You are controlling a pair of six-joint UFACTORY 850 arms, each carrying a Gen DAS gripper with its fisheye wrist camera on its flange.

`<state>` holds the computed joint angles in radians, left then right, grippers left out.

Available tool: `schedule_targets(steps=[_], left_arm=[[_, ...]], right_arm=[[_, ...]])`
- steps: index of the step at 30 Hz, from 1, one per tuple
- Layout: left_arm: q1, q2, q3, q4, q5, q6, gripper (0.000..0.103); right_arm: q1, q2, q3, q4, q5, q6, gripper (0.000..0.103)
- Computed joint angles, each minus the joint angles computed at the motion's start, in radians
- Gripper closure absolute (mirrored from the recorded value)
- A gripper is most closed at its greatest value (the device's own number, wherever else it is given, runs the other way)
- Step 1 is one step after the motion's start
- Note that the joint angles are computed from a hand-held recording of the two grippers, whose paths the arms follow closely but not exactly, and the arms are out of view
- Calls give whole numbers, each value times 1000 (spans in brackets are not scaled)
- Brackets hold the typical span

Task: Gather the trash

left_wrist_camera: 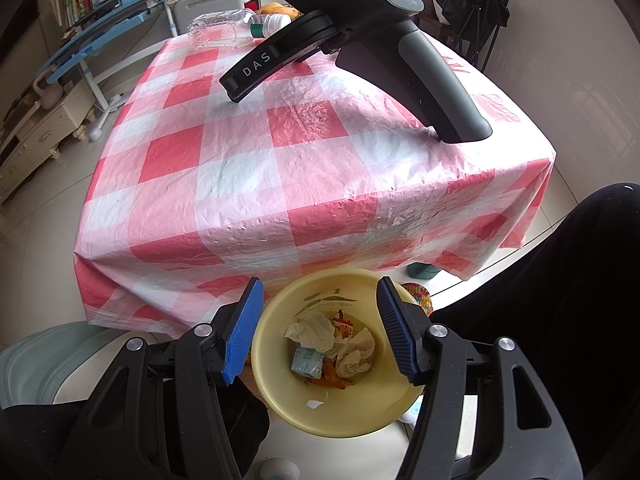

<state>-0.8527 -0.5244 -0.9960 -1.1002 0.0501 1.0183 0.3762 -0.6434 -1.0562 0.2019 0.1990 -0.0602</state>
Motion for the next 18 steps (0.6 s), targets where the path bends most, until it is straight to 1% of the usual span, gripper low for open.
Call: schedule_targets(steps=[12, 15, 17, 18], left_arm=[[0, 0, 0, 8, 0, -7, 47], [0, 0, 0, -13, 1, 13, 47], [0, 0, 0, 14, 0, -14, 47], [0, 0, 0, -10, 0, 10, 47]], right_arm=[[-1, -2, -3, -1, -1, 0, 6], [0, -1, -2, 0, 0, -1, 6], [0, -1, -1, 1, 0, -1, 6], [0, -2, -3, 0, -1, -1, 6]])
